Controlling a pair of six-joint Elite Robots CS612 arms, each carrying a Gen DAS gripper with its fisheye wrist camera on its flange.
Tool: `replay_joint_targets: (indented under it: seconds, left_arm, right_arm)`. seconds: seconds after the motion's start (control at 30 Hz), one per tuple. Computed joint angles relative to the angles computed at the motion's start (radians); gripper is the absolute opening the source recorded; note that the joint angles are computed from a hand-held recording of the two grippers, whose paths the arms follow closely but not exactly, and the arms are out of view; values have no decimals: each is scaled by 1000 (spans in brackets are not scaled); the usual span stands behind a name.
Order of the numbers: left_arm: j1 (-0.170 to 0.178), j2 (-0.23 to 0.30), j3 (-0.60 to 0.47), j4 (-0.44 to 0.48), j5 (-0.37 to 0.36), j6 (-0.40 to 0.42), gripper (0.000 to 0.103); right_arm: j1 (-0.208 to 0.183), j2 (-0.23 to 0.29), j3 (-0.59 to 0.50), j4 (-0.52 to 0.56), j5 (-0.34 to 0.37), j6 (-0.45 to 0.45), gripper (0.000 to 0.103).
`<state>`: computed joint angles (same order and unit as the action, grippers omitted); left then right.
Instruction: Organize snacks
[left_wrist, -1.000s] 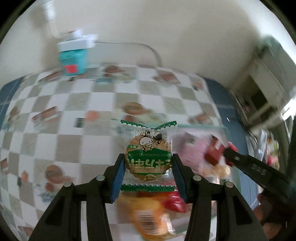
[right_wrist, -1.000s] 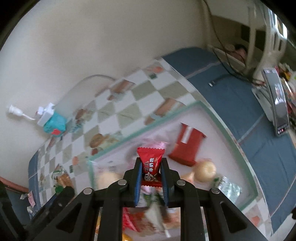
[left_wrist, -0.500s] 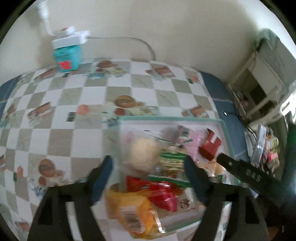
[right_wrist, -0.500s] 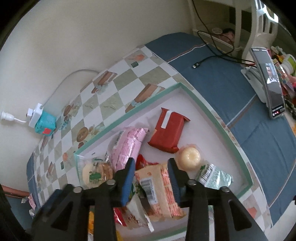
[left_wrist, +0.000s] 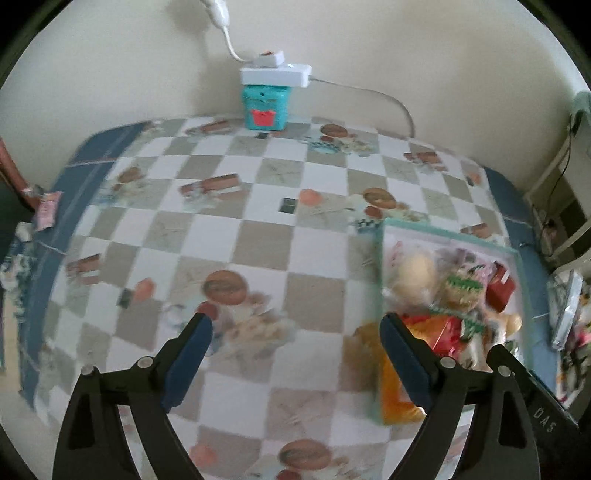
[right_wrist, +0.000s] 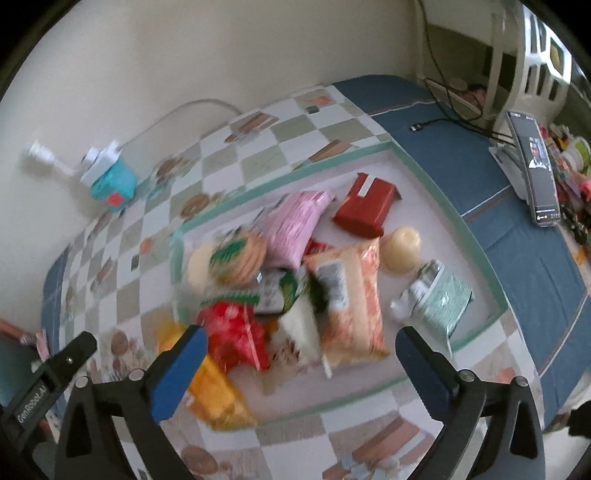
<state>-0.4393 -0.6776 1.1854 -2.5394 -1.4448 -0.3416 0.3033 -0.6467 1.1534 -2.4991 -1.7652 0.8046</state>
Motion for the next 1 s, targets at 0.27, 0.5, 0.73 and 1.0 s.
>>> replay_joint_targets:
  seconds: [0.27, 0.5, 0.73, 1.0]
  left_arm:
    - [-12, -64, 99, -2, 128, -18, 93]
    - [-6, -114, 195, -41, 121, -21, 93]
    - [1, -141, 253, -73, 119, -27, 92]
    - [3, -145, 262, -66, 112, -26, 92]
  right_arm:
    - [39, -21, 37, -29, -56, -46, 103]
    - [61, -38, 67, -66, -85, -70, 103]
    - [73, -44, 79, -62, -86, -90, 103]
    - [79, -41, 74, -55, -97, -106, 103]
